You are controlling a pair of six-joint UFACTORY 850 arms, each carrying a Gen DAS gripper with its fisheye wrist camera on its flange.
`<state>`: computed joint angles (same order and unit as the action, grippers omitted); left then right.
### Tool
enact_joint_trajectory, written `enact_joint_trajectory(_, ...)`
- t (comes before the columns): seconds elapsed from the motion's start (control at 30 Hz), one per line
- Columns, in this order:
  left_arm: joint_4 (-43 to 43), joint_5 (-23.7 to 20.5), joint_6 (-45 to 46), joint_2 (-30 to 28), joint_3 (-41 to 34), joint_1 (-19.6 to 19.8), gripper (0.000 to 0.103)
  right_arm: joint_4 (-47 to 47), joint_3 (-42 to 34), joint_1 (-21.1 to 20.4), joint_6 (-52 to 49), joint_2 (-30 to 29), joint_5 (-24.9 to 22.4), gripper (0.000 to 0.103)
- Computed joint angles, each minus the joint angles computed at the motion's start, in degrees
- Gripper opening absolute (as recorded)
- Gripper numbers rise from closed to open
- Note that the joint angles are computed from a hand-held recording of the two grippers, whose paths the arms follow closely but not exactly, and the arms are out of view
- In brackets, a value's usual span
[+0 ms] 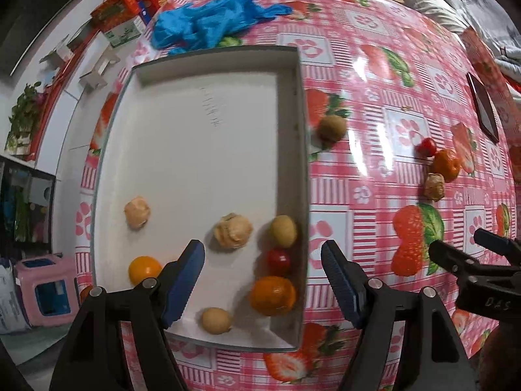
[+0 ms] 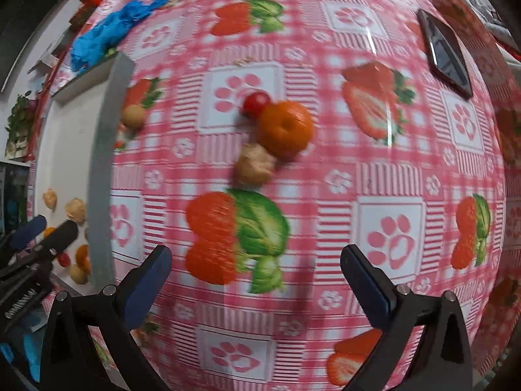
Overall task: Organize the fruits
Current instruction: 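Move both open tools back to the fruit cluster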
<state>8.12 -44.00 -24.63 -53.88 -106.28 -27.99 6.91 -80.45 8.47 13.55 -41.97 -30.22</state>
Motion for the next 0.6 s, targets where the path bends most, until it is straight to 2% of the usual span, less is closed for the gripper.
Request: enact_joint_trajectory(0.6, -3.0, -5.2, 5.0, -6.4, -11.2, -3.5, 0.075, -6.7, 7.7, -4.6, 5.3, 3.0, 0.4, 0.103)
